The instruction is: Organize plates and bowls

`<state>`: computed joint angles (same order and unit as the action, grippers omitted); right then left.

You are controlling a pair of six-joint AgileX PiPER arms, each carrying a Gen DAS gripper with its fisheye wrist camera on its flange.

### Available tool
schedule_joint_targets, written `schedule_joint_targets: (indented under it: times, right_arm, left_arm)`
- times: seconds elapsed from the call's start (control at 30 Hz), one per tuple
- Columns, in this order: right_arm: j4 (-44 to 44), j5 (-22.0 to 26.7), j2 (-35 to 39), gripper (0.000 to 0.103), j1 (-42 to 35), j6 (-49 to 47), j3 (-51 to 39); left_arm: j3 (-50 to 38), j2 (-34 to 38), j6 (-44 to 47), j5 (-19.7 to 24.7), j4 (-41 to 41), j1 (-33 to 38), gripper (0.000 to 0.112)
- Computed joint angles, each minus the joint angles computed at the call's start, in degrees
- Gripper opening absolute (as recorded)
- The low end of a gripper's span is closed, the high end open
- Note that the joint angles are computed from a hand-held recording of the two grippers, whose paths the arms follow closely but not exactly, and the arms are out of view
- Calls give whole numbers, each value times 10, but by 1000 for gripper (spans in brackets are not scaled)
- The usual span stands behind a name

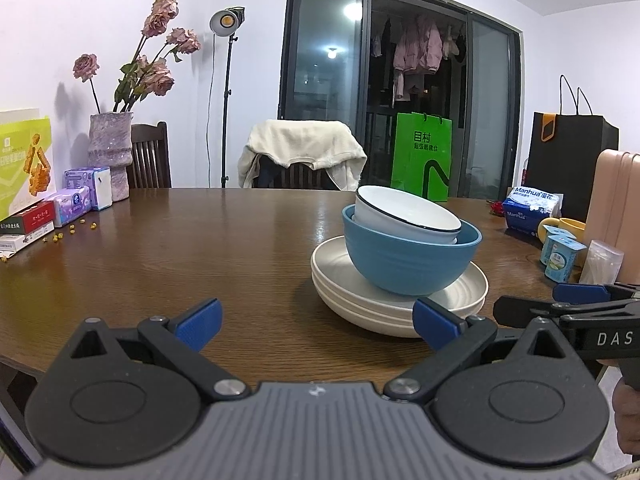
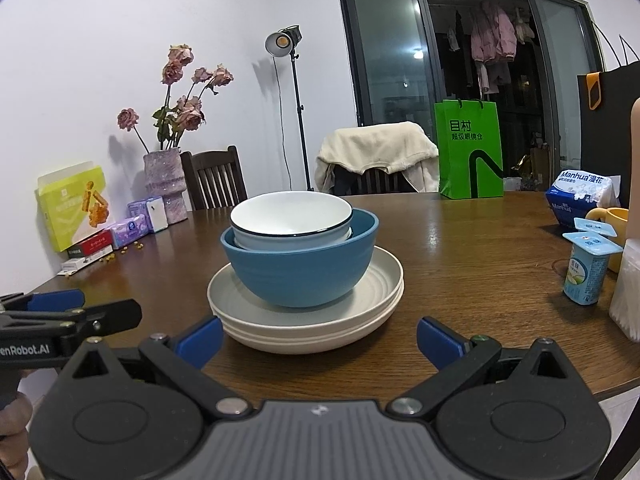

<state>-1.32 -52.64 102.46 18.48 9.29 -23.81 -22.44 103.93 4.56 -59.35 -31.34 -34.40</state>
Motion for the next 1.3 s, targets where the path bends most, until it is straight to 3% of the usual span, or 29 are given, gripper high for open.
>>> schedule_joint_targets:
  times: [1.3]
  right_arm:
    - [4, -1, 6, 103, 4, 1, 0]
  left_arm:
    - [-2, 3, 6, 0, 11, 2, 103]
